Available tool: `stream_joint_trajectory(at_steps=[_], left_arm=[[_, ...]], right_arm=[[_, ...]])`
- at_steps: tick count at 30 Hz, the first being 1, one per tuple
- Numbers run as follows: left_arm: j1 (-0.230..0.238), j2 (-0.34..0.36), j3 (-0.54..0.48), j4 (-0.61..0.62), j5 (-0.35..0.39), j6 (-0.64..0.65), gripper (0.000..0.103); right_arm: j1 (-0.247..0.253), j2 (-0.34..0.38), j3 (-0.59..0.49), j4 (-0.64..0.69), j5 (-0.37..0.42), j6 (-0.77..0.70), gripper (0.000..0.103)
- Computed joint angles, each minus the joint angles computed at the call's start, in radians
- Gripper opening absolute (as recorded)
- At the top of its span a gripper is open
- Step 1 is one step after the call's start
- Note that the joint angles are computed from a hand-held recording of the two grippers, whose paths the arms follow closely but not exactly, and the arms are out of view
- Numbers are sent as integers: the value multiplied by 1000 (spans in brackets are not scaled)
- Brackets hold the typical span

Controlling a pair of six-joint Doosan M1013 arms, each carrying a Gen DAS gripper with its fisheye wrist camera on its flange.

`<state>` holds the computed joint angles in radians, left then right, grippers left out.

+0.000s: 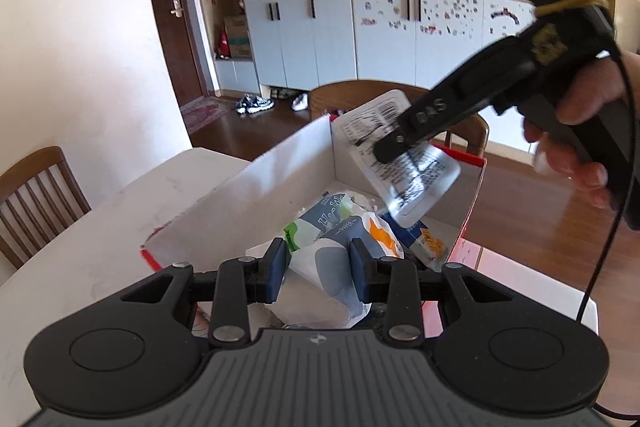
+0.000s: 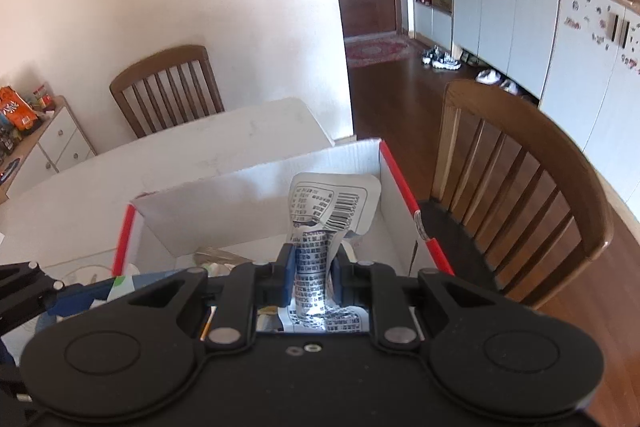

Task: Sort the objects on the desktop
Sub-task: 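Carry tissue pack with left tool while right tool carries silver pouch to box, then open left tool over box while right tool lowers and releases silver pouch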

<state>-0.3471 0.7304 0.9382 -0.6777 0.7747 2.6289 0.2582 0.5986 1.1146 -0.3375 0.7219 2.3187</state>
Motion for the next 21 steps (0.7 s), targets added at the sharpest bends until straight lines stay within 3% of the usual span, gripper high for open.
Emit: stream_joint_trajectory(at_steps=[8,21], left_arm=[[-16,38,-56,90,66,-70,33],[-25,103,-175,201,189,-220,33]], right_arm=[[-27,55,-50,169,61,-123,17],[-45,87,-78,242,100,-202,17]])
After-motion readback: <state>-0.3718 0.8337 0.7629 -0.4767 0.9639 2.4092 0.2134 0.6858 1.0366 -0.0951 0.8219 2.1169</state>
